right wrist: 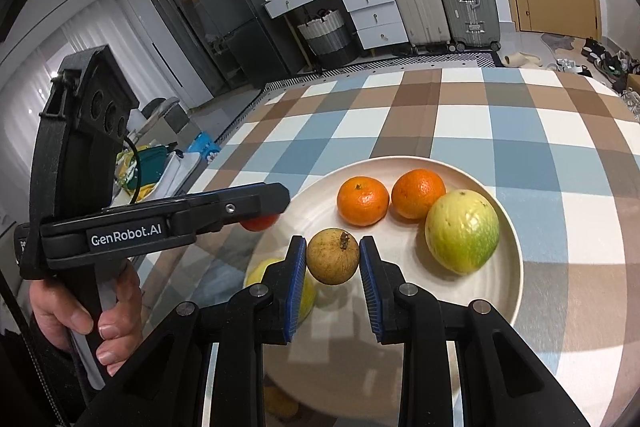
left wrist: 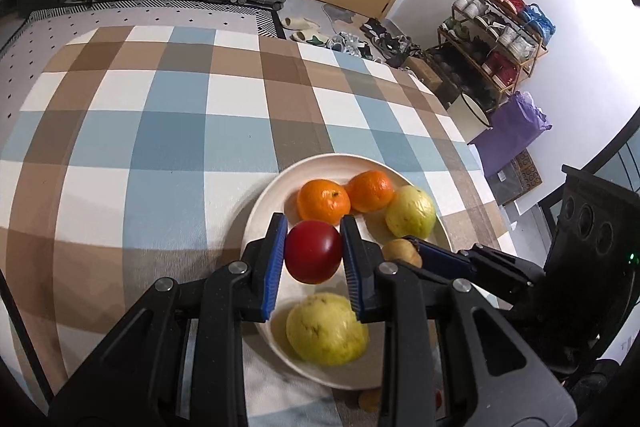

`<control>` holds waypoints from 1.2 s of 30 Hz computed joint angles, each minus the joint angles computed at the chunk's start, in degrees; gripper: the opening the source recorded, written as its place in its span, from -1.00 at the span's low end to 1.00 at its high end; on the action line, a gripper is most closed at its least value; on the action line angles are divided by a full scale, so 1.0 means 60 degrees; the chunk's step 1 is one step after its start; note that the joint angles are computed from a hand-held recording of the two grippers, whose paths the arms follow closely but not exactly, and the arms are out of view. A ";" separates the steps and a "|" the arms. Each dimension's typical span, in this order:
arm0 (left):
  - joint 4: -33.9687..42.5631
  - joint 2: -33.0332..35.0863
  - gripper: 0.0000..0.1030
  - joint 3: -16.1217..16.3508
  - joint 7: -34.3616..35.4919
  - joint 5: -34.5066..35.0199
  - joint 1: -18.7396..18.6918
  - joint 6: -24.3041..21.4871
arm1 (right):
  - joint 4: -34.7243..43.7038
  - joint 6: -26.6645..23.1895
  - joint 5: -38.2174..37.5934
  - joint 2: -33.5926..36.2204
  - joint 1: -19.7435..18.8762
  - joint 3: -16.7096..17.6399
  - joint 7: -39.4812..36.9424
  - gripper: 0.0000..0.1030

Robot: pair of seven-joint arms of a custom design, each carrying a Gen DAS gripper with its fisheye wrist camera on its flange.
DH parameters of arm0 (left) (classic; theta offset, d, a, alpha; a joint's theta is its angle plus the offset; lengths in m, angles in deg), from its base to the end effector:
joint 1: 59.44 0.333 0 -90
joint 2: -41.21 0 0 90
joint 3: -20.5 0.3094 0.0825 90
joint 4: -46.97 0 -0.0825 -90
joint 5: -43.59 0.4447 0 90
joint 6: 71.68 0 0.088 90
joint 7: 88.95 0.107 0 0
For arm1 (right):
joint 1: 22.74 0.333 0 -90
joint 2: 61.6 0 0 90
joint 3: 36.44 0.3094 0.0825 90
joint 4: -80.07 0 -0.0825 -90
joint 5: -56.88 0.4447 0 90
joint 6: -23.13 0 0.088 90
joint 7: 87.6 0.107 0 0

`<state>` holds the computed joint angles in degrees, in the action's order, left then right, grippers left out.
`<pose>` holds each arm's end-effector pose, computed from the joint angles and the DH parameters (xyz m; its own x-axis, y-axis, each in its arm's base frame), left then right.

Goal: Organize fruits
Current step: 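Carry the kiwi and tomato onto the cream plate and open both grippers, then raise both grippers away from the plate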

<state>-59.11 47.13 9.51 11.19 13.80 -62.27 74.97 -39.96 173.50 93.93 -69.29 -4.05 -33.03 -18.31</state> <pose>0.6721 -0.1537 0.5035 -0.1752 -0.9042 0.3896 -0.8412 -0.0682 -0.5364 0.5761 0.2199 0.5234 0.3888 -0.8508 -0.3534 -0.7763 -0.0960 -0.6230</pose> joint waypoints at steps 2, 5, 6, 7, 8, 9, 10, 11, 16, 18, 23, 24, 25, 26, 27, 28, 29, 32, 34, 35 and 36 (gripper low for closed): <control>0.0258 0.0244 -0.53 -0.0007 -0.0013 0.0050 0.0011 -0.0114 | 0.0145 -0.0024 -0.0045 0.0156 -0.0003 0.0003 0.0000 -0.47; 0.0610 0.0596 -0.53 -0.0068 -0.0096 0.0167 0.0062 -0.0249 | 0.0318 -0.0048 -0.0213 0.0359 -0.0040 0.0034 0.0112 -0.47; 0.0680 0.0674 -0.53 -0.0096 -0.0118 0.0195 0.0088 -0.0259 | 0.0358 -0.0062 -0.0305 0.0406 -0.0058 0.0052 0.0198 -0.47; 0.0748 0.0749 -0.53 -0.0123 -0.0158 0.0225 0.0110 -0.0277 | 0.0364 -0.0081 -0.0367 0.0418 -0.0073 0.0061 0.0258 -0.47; 0.0791 0.0812 -0.53 -0.0147 -0.0234 0.0229 0.0133 -0.0243 | 0.0383 -0.0096 -0.0379 0.0447 -0.0082 0.0062 0.0276 -0.47; 0.0825 0.0856 -0.53 -0.0180 -0.0237 0.0203 0.0170 -0.0244 | 0.0398 -0.0112 -0.0373 0.0475 -0.0090 0.0061 0.0283 -0.47; 0.0903 0.0928 -0.53 -0.0216 -0.0203 0.0187 0.0205 -0.0312 | 0.0415 -0.0142 -0.0375 0.0498 -0.0098 0.0063 0.0297 -0.47; 0.0959 0.0986 -0.53 -0.0242 -0.0212 0.0192 0.0227 -0.0349 | 0.0433 -0.0156 -0.0225 0.0522 -0.0091 0.0049 0.0156 -0.47; 0.1130 0.1193 -0.53 -0.0353 -0.0308 0.0032 0.0354 -0.0489 | 0.0407 -0.0053 0.0102 0.0561 -0.0082 0.0063 -0.0157 -0.47; 0.1174 0.1232 -0.52 -0.0399 -0.0315 -0.0107 0.0408 -0.0573 | 0.0412 -0.0070 0.0249 0.0578 -0.0079 0.0059 -0.0268 -0.43; 0.1093 0.1091 -0.52 -0.0369 -0.0500 0.0141 0.0367 -0.0543 | 0.0152 0.0320 0.0847 0.0328 -0.0025 0.0050 -0.0713 -0.06; 0.1037 0.1013 -0.52 -0.0362 -0.0522 0.0155 0.0364 -0.0523 | 0.0058 0.0371 0.0885 0.0219 -0.0014 0.0043 -0.0710 -0.06; 0.0950 0.0911 -0.52 -0.0348 -0.0522 0.0156 0.0367 -0.0495 | -0.0001 0.0402 0.0931 0.0151 -0.0004 0.0024 -0.0716 -0.06; 0.0888 0.0833 -0.52 -0.0324 -0.0563 0.0197 0.0347 -0.0458 | -0.0091 0.0433 0.0946 0.0045 0.0000 0.0008 -0.0681 -0.06; 0.0816 0.0743 -0.52 -0.0301 -0.0594 0.0213 0.0335 -0.0429 | -0.0140 0.0446 0.0929 -0.0015 0.0002 -0.0010 -0.0641 -0.06; 0.0736 0.0647 -0.52 -0.0277 -0.0615 0.0208 0.0328 -0.0412 | -0.0210 0.0470 0.0888 -0.0096 0.0002 -0.0020 -0.0576 -0.06; 0.0656 0.0553 -0.52 -0.0247 -0.0655 0.0224 0.0313 -0.0398 | -0.0289 0.0505 0.0862 -0.0186 0.0005 -0.0033 -0.0517 -0.06; 0.0362 0.0210 -0.52 -0.0166 -0.0657 0.0185 0.0260 -0.0355 | -0.0611 0.0606 0.0710 -0.0554 0.0013 -0.0065 -0.0303 -0.06; 0.0092 -0.0090 -0.52 -0.0095 -0.0708 0.0232 0.0185 -0.0282 | -0.0838 0.0692 0.0580 -0.0809 0.0027 -0.0090 -0.0154 -0.06; -0.0040 -0.0242 -0.52 -0.0064 -0.0663 0.0177 0.0150 -0.0261 | -0.0973 0.0739 0.0513 -0.0971 0.0030 -0.0099 -0.0050 -0.05; -0.0180 -0.0393 -0.52 -0.0022 -0.0644 0.0163 0.0107 -0.0224 | -0.1082 0.0760 0.0484 -0.1102 0.0049 -0.0128 0.0006 -0.04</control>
<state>-60.19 44.77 9.38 7.33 14.78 -61.63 73.62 -46.45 178.06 96.84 -75.90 -3.75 -33.80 -18.27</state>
